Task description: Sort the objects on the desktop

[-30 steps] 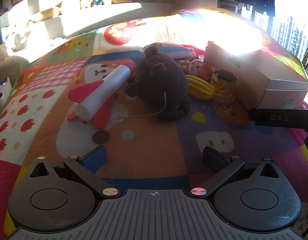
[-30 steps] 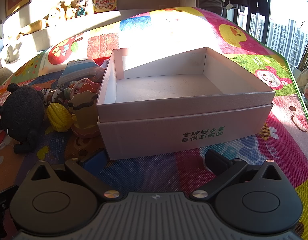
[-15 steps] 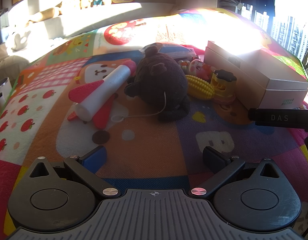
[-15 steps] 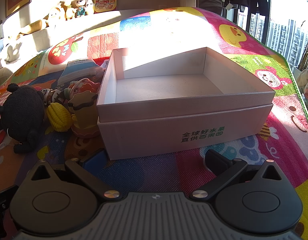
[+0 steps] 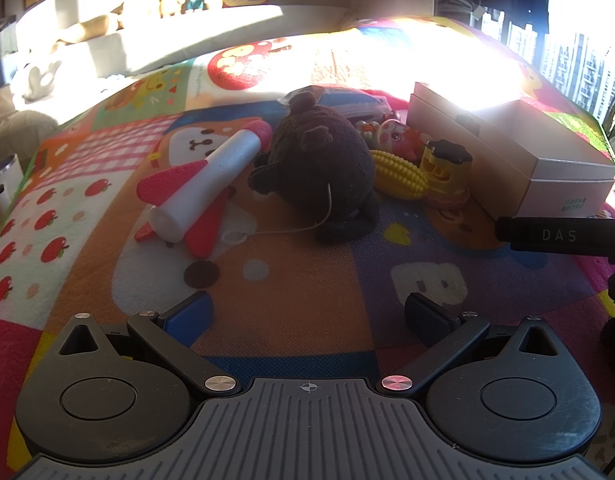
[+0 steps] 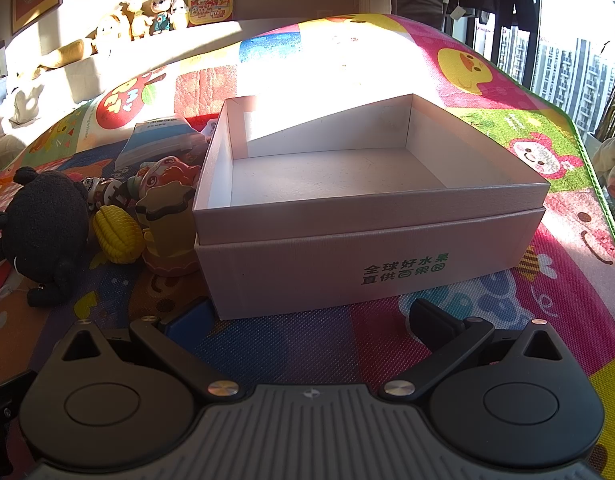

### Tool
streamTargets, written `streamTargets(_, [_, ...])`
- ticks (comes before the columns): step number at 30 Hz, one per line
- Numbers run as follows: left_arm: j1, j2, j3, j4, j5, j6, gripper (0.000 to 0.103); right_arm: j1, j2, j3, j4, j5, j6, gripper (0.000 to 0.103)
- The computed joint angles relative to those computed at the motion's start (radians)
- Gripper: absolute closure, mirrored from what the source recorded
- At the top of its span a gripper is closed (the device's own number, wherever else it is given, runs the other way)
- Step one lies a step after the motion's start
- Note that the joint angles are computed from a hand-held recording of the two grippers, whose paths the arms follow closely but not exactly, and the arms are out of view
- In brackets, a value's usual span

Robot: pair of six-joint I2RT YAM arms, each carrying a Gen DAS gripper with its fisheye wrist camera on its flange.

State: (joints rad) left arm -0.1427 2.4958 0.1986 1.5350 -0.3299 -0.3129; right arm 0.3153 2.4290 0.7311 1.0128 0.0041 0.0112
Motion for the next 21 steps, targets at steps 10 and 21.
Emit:
streamTargets(10, [0.0, -0.005, 0.012, -0.02, 0.004, -0.001, 0.0, 0.007, -0.087, -0.134, -0.026, 0.014, 0.002, 0.0])
streamTargets(21, [-0.013, -0.063, 0.002, -0.099, 0.002, 0.005, 0.0, -0.083, -0.091, -0.256, 0.085, -0.149, -0.144, 0.0])
